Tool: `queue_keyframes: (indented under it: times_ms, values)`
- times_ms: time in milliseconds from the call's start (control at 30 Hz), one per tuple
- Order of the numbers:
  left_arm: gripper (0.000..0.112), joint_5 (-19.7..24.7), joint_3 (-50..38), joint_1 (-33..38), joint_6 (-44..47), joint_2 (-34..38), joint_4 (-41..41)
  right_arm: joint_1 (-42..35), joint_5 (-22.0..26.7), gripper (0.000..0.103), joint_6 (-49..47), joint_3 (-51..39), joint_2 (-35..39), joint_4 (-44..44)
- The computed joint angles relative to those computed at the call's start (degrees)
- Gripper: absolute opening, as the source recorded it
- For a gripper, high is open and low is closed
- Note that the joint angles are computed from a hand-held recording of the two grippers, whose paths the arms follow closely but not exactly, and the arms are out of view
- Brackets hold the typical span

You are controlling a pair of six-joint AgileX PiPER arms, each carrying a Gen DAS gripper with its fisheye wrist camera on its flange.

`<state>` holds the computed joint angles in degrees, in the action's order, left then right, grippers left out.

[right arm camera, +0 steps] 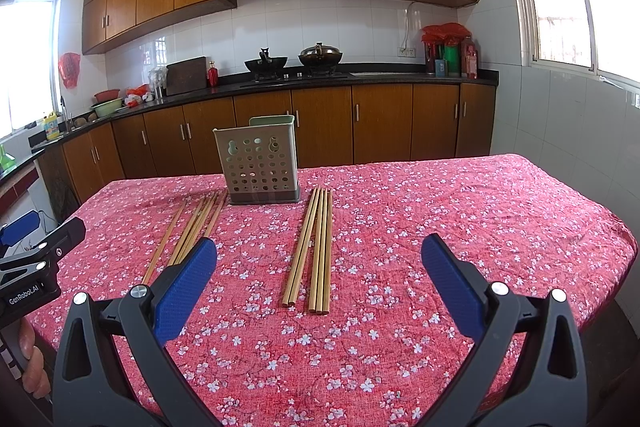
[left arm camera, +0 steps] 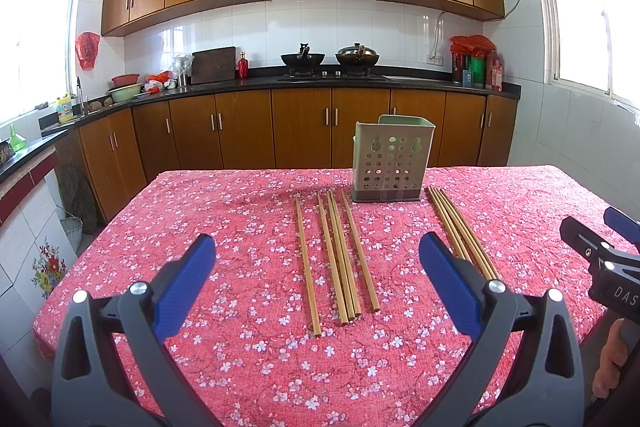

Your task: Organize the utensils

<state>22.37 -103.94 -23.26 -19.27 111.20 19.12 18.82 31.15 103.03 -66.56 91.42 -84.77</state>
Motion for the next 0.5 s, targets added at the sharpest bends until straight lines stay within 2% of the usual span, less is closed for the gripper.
queue_keyframes:
  times_ms: [500]
  values:
    - [0.099,0.03,-0.11,0.12,0.41,-0.01,-0.51,0.34,0.30,0.101,-0.41,-0.10,-0.18,0.52]
